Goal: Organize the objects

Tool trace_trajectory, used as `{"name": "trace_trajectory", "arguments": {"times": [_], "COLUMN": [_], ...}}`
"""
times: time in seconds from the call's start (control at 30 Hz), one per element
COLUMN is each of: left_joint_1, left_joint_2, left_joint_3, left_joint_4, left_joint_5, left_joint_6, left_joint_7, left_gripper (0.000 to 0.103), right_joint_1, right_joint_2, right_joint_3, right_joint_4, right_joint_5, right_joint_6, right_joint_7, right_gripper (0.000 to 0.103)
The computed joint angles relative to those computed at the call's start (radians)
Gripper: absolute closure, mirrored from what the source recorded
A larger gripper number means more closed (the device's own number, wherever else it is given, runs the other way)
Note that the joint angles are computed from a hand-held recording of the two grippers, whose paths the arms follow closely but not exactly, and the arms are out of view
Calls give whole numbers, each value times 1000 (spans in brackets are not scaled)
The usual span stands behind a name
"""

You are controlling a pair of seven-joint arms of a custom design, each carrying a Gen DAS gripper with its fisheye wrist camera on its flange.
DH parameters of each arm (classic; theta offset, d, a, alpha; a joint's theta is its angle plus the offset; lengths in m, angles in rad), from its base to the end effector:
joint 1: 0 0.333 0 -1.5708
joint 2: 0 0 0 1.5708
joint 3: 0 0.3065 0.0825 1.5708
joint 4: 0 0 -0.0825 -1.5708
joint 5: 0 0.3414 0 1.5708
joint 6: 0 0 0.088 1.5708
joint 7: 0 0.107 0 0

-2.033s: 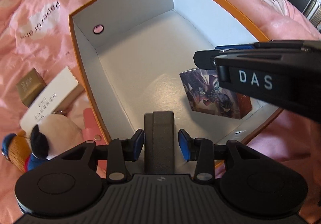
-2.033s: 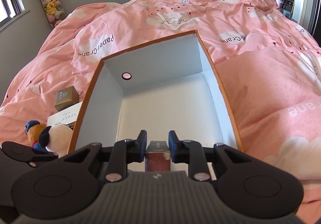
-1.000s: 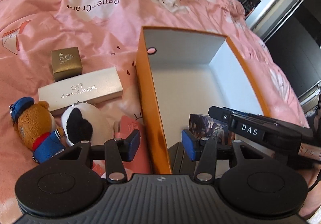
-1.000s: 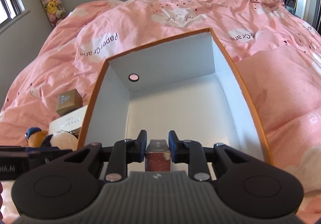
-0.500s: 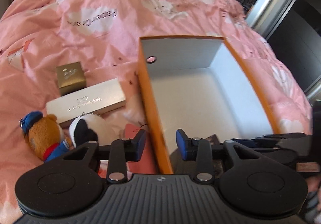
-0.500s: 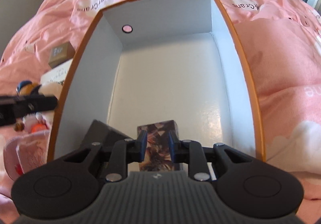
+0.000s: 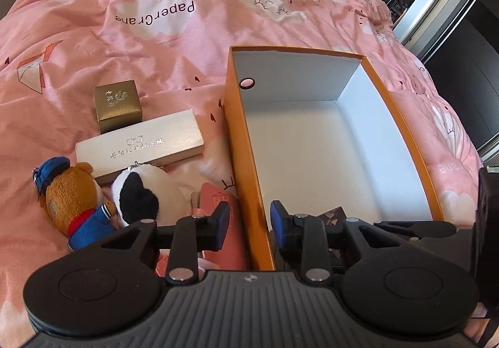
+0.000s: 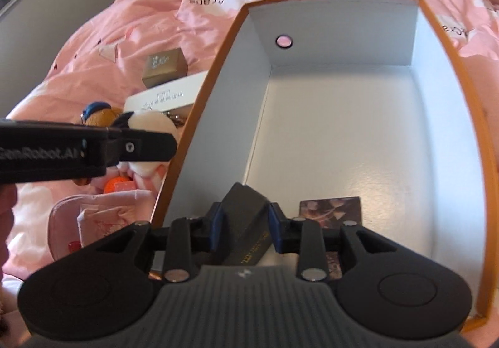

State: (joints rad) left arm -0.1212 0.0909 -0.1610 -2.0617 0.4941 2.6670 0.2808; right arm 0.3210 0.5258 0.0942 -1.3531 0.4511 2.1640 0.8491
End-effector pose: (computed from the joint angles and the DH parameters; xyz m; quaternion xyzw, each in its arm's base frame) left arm 0.5420 -0.1693 0.4601 -0.8519 0.4335 -0.2486 0.1566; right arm 0.6314 0.2811 0.4596 -0.9136 0.3105 0.0202 0.2619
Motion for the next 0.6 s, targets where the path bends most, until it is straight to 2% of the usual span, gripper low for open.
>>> {"name": "trace_trajectory", "arguments": {"times": [0.23,0.33,0.47,0.53,0.6], "left_joint_1": [14,16,8,9,9], "left_joint_2": [-7,-4,7,6,2], "left_joint_3": [3,1,-1,-2,-2], "left_joint_4": [-27,-29,-15,-24,-28], "left_joint_5": [-41,-55,-52,-59,-62], "left_joint_6": [37,46,8,19,20], "left_joint_7": [-2,8,-9,-12,-12], "left_gripper": [67,67,67,67,67], "right_joint_1": [41,48,63,76,76], "right_joint_2": [-10,10,-22,-53,-47], "right_joint_3": [8,2,-3,-7,-10], "right_joint_4": [-36,-2,-65,-116,-87], "right_joint_5": [-60,-75,-97,-128,-156], "right_joint_6": [54,36,115,163,103], "right_joint_7": [-134,-133,-174,-210,-228], "right_gripper": [73,73,73,73,73]}}
